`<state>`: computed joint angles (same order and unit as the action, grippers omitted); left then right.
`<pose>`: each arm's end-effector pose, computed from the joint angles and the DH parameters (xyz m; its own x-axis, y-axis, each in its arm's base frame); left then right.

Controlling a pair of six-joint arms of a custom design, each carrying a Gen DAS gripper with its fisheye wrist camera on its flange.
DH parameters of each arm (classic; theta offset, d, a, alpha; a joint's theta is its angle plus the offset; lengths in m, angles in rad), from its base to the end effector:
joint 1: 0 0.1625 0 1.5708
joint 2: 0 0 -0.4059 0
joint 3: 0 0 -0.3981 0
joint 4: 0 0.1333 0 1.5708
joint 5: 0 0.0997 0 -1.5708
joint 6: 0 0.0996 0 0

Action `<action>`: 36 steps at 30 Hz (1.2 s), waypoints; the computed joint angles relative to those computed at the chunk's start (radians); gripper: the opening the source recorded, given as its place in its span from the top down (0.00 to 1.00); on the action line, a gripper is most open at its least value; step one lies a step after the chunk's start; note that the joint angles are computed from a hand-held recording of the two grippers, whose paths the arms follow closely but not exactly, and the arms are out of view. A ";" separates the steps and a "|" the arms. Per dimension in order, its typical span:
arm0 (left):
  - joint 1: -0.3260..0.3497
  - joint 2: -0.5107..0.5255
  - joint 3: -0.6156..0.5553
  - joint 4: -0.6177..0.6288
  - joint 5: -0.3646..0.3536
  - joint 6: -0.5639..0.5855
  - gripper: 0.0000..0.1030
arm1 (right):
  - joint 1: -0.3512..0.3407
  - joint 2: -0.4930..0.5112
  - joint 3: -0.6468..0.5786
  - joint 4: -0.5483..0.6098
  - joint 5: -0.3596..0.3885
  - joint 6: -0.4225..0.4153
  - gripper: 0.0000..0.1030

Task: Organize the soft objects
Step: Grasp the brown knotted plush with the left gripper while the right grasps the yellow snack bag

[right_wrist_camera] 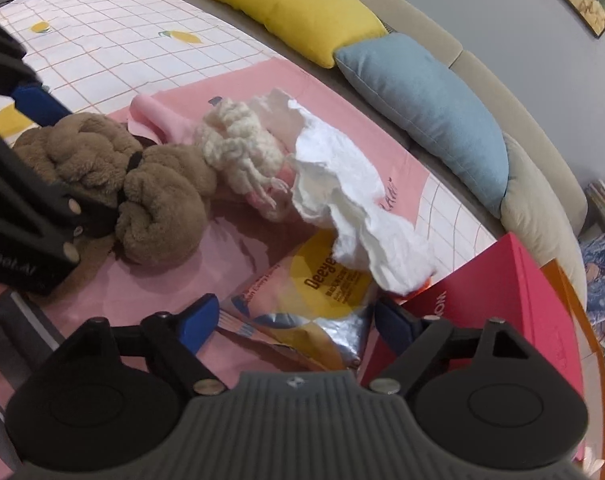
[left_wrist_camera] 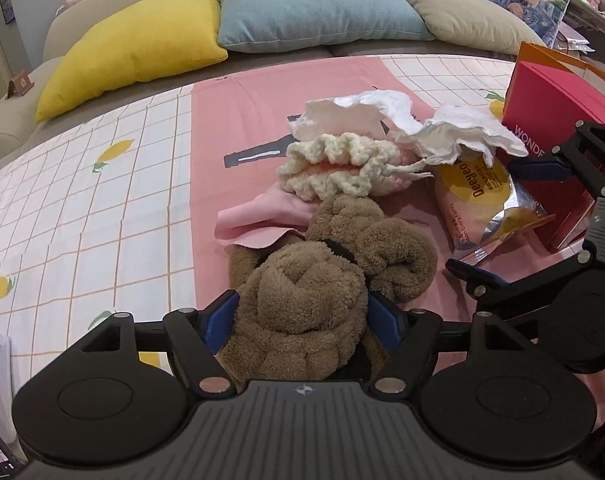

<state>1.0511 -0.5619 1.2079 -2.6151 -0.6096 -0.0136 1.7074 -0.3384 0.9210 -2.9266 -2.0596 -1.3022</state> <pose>-0.1985 -0.7798 0.1252 -0.6610 -0.0026 -0.7504 0.4488 0.8001 -0.3981 0.2012 -0.8284 0.0849 -0.1500 -0.6293 0.7626 -0.9122 0.3855 0.1387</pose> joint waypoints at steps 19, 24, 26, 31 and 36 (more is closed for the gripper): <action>-0.020 -0.035 0.025 0.039 -0.026 -0.131 0.52 | 0.002 -0.076 -0.005 0.274 0.056 0.244 0.72; -0.036 -0.083 0.061 0.072 -0.060 -0.237 0.53 | 0.008 -0.159 0.042 0.416 0.087 0.351 0.73; -0.042 -0.100 0.067 0.105 -0.073 -0.298 0.53 | 0.009 -0.194 0.065 0.457 0.102 0.386 0.73; -0.055 -0.130 0.058 0.254 -0.126 -0.494 0.53 | 0.004 -0.260 0.095 0.582 0.131 0.444 0.83; -0.060 -0.134 0.064 0.297 -0.179 -0.558 0.52 | -0.009 -0.289 0.137 0.607 0.086 0.472 0.99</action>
<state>0.9915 -0.6963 1.2722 -2.3178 -0.7884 -0.5712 1.6988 -0.6271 1.0578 -2.3198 -1.9734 -0.8307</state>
